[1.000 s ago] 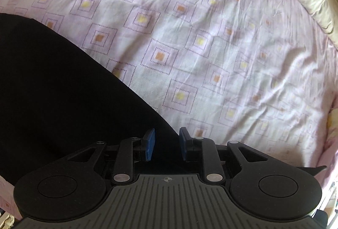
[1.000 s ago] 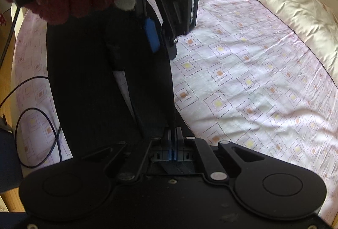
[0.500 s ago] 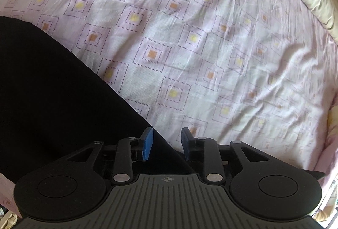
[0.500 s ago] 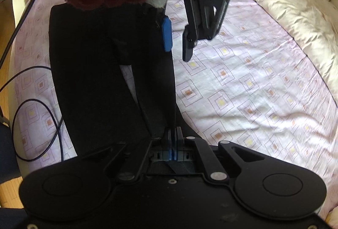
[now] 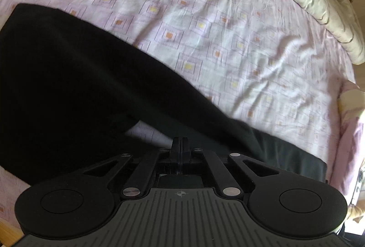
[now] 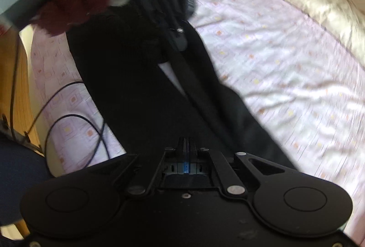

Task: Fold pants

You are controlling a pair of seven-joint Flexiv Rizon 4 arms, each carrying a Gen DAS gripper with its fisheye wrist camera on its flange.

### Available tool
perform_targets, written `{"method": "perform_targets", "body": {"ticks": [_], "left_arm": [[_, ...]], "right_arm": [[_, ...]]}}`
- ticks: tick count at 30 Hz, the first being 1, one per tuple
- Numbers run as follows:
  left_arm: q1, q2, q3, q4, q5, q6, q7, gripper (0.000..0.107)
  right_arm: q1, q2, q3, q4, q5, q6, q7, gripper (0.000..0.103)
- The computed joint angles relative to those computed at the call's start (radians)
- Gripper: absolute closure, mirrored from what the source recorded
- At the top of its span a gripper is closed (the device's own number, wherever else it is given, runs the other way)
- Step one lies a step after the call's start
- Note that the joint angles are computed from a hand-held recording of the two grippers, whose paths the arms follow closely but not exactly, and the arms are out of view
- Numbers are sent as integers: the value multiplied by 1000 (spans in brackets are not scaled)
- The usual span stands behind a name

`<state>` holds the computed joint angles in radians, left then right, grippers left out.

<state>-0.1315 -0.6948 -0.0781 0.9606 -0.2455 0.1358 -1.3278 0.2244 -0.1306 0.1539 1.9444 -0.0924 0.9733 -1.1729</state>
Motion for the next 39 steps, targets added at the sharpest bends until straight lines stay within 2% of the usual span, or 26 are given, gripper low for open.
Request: {"method": "perform_targets", "body": {"ticks": [1,4,6,7,8,9,11,13,15,17,19,23,26,30,32,33,34,36,38,39], "left_arm": [[4,28,4,44,3,21,14,107],[2,82,19,118,40,66,55,106],[4,96,26,129,55,68,65,106],[5,97,28,128,58,66,61,106],[9,98,30,129,58,65,55,106],[13,100,31,132,53,68,47,106],[21,98,30,132,46,81,40,105],[29,92,31,125,44,97,36,103],[37,84,34,114,44,114,28,101],[50,72,39,93,44,114,18,98],[63,58,45,70,48,111,12,98],[94,14,55,10,62,84,16,97],[114,-44,60,-77,70,36,14,97],[135,-107,53,-175,71,-13,45,97],[146,-136,47,-219,64,-40,66,97],[150,-157,43,-250,59,-57,74,97],[152,-174,40,-278,55,-74,81,97],[157,-212,33,-337,45,-109,101,97],[159,-246,25,-392,32,-141,116,97],[159,-264,22,-419,28,-158,126,97]], "right_arm": [[3,6,-6,11,9,2,85,95],[8,34,-31,78,-65,26,362,92],[2,39,-41,90,-142,13,438,85],[-3,37,-49,96,-198,29,461,70],[-8,30,-57,96,-250,49,476,60],[-15,17,-66,88,-290,74,477,41],[-32,-28,-69,40,-285,124,405,39],[-50,-95,-54,-50,-208,140,282,36],[-78,-175,-17,-168,-86,124,136,34],[-100,-272,18,-316,14,57,18,33],[-102,-376,30,-474,63,-32,-55,34],[-89,-533,34,-702,107,-180,-152,34],[-67,-655,36,-911,130,-307,-188,34],[-40,-777,24,-1124,162,-427,-179,36],[-38,-832,27,-1221,191,-479,-159,46],[-41,-855,35,-1263,211,-499,-157,69],[-43,-881,44,-1318,229,-535,-159,97],[-19,-886,14,-1341,210,-534,-187,98],[20,-834,-54,-1255,148,-442,-180,99],[35,-805,-86,-1206,119,-384,-137,99]]}}
